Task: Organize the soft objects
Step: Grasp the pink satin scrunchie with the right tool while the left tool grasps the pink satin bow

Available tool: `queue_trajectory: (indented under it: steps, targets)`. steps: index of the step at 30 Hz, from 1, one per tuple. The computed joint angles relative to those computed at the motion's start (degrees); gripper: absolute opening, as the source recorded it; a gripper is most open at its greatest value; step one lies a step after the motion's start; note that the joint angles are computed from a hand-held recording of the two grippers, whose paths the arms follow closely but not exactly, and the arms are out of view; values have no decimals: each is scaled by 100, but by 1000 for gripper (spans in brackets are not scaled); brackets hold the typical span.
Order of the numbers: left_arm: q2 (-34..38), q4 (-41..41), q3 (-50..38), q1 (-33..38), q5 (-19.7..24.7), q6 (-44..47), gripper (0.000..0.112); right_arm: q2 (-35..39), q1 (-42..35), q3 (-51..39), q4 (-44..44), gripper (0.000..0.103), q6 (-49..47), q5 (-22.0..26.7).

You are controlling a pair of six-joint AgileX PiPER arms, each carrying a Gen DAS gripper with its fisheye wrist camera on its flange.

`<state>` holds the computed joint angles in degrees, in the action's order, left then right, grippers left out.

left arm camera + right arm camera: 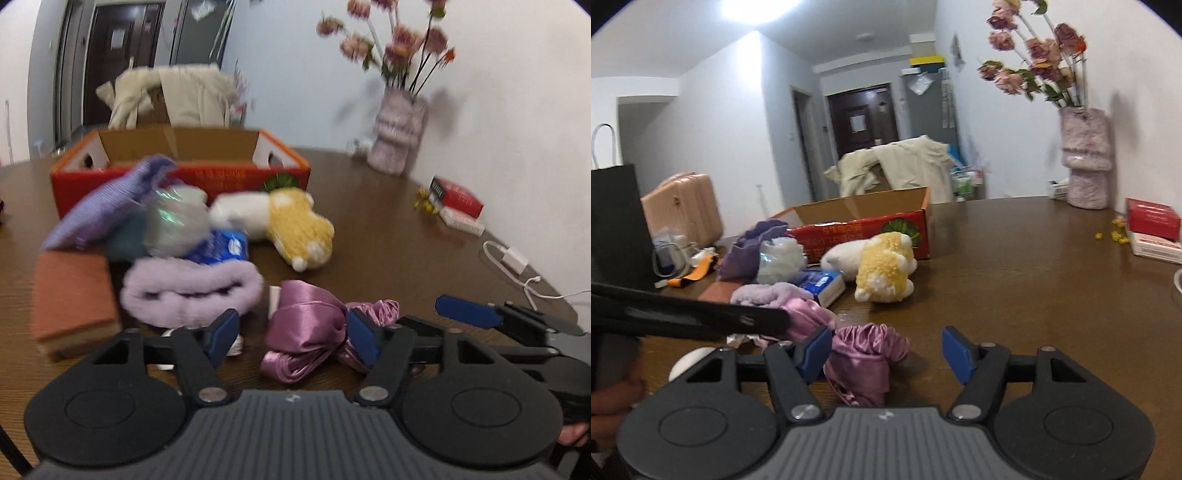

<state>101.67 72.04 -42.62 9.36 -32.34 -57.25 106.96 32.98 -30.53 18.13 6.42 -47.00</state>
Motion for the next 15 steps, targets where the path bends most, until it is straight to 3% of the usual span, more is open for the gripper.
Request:
queue_trajectory:
  steps: [2,8,9,10,12,15]
  targets:
    - [205,430,-258,-185,202,-653,37,16,-457,-40,-982,65,545,85]
    - [183,13,-113,-320,344,-712,31,401,-1414,-689,-3314,65,2466,526]
    - [146,-115,-35,-331,362,-629,31,512,-1545,-876,-3762,60,2925,675]
    - [88,-155,10,-358,395,-607,31,615,-1672,-1023,-4253,45,3413,735]
    - [-48,-398,173,-378,424,-412,27,756,-1838,-1155,-4866,38,3997,602]
    - [-308,-464,473,-245,174,-337,24,590,-1717,-975,-4646,26,3747,580]
